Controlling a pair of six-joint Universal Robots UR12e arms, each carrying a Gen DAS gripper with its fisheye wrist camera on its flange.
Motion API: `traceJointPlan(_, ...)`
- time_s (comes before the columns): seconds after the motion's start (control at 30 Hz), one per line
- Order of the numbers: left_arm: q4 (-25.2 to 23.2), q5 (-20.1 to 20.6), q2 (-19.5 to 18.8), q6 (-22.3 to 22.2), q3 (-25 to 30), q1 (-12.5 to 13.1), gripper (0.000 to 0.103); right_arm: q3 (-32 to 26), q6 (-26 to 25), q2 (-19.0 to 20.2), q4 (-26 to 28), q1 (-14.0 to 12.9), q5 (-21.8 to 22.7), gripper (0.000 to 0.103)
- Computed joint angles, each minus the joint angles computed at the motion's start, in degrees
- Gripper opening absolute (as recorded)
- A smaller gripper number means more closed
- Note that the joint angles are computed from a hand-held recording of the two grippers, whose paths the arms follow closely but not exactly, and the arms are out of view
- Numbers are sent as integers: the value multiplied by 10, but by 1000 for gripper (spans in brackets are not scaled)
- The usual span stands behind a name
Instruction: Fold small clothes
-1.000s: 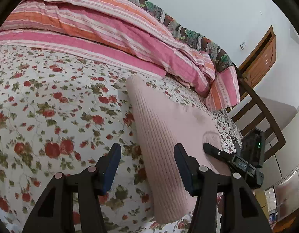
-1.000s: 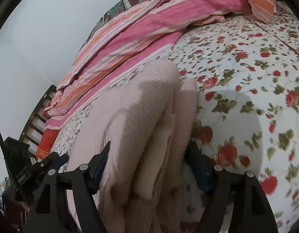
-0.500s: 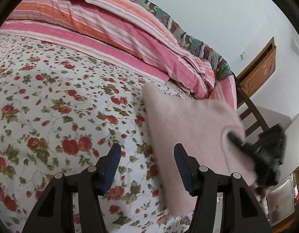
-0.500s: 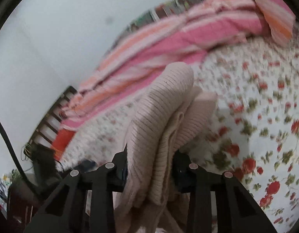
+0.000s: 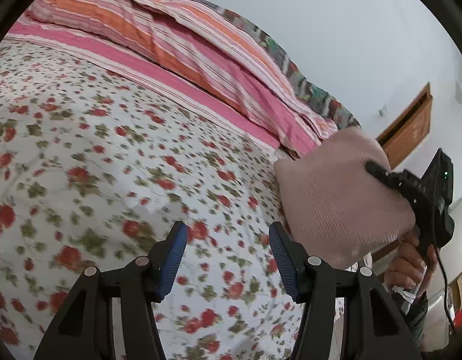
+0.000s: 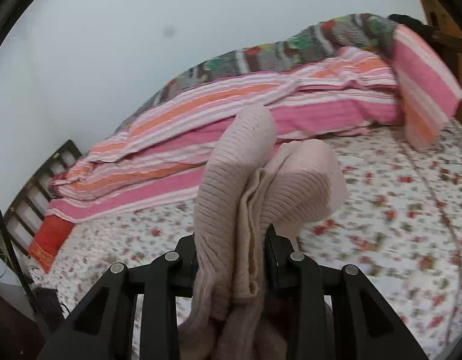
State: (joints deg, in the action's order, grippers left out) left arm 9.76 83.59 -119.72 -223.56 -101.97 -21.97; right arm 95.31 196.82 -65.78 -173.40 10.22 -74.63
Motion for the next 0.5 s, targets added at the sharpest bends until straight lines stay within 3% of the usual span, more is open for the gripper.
traceJointPlan(0.07, 1, 0, 3, -6, -3, 4, 55, -15, 29, 19, -23, 0, 50, 34)
traceJointPlan(0.17, -6, 12, 7, 3, -7, 6, 55, -30, 137, 56, -83, -15, 163, 34)
traceJointPlan(0.23, -14, 13, 7, 7, -7, 7, 55, -34, 202, 77, -103, -22, 204, 34)
traceJointPlan(0.3, -28, 13, 5, 12, -6, 8, 55, -32, 190, 87, -68, -24, 200, 35)
traceJointPlan(0.43, -40, -5, -2, 11, -2, 11, 55, -27, 80, 89, 54, -22, 113, 39)
traceJointPlan(0.5, -46, -6, -7, 16, 5, 9, 55, -14, 65, 87, 41, -33, 131, 43)
